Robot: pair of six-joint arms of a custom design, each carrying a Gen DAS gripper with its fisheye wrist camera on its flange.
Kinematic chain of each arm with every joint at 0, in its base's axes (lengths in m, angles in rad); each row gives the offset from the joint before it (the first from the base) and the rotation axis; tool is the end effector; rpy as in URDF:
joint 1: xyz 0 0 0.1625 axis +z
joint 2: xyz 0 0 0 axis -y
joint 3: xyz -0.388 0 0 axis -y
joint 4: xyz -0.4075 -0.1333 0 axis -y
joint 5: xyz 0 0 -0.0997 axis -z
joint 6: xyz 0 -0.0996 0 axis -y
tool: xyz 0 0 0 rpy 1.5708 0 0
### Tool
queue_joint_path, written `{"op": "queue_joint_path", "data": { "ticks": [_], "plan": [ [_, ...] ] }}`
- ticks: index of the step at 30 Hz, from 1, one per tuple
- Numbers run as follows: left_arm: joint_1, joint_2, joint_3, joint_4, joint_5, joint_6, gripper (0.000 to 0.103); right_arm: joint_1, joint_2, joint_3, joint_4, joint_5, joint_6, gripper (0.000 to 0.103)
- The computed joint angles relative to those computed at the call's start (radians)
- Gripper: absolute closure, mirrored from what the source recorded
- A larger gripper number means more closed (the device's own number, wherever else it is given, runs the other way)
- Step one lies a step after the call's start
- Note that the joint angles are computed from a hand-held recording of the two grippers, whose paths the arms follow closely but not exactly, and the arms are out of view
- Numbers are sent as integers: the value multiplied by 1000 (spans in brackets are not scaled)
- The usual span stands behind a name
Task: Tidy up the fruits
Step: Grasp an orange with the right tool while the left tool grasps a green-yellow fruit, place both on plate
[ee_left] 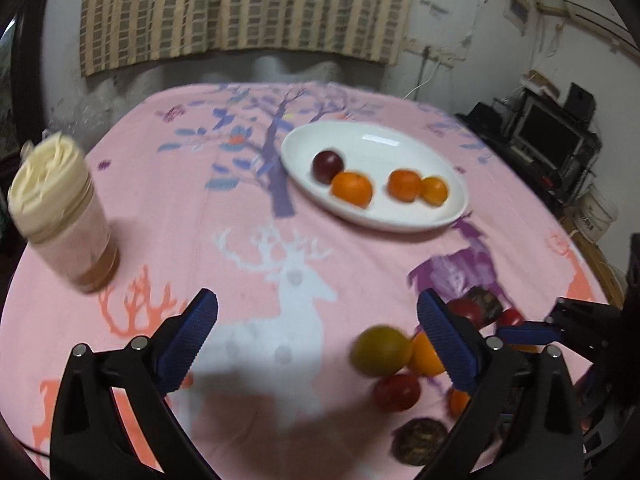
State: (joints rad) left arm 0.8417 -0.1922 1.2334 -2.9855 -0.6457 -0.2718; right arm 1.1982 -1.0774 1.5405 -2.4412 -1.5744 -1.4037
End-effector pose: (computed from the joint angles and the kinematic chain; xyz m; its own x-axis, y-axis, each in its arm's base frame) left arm -0.3085 -0.6649 -0.1345 -0.7858 -0.0096 -0.6184 0.4249 0.7181 -0.5511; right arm -0.1235 -0.6811 0.2702 -0.4844 -0.7825 0.3912 -0.8623 0.5025 -0.0626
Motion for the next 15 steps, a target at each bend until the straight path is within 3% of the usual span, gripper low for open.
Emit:
{"op": "queue_joint_path", "data": {
  "ticks": [6,15],
  "plan": [
    [6,-6,14,-9,-18,-14,5,-5,-5,18,-2,-24,-14,48],
    [4,-4,9,0,-25,-19,5,-5,-5,48,-55,-33,-69,49]
  ]
}}
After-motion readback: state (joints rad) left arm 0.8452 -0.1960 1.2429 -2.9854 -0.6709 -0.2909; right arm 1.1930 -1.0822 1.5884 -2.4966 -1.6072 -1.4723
